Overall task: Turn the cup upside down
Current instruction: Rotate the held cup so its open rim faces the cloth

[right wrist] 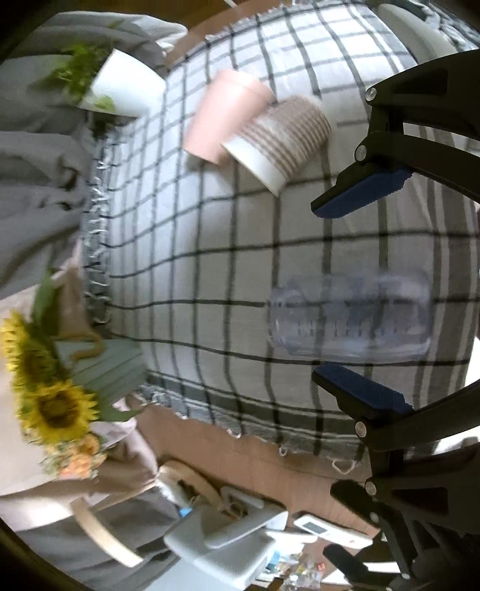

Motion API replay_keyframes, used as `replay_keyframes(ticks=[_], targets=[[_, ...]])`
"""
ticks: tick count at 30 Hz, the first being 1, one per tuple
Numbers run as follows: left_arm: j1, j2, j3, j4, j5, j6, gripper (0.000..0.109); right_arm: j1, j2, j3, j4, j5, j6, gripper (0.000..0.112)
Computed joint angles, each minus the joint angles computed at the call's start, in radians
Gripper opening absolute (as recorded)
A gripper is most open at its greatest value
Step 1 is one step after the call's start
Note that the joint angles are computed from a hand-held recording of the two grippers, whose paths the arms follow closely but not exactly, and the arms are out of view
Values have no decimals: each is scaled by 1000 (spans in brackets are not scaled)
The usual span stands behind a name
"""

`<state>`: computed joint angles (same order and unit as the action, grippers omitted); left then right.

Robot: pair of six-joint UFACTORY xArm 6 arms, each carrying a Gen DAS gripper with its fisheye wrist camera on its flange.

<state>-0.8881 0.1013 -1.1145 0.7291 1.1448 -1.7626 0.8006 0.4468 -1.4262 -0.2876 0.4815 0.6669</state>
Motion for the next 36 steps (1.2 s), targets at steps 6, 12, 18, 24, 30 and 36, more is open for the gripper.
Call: replay_keyframes(ticks=[6, 12, 18, 24, 30, 36], targets=[[-32, 71, -81, -4, -44, -20, 103, -40, -106, 126, -9, -38, -13, 82], [-76, 190, -201, 36, -58, -37, 103, -91, -191, 256, -46, -58, 8, 82], [-104, 306, -301, 78, -69, -74, 103, -142, -256, 356, -153, -67, 67, 82], [-130, 409, -387, 121, -37, -110, 103, -180, -272, 417, -184, -79, 52, 82], [-148, 493, -462, 168, 21, -120, 99, -198, -259, 450, -185, -86, 33, 82], [-138, 538, -499, 146, 14, -115, 82, -201, -258, 481, -156, -89, -3, 82]])
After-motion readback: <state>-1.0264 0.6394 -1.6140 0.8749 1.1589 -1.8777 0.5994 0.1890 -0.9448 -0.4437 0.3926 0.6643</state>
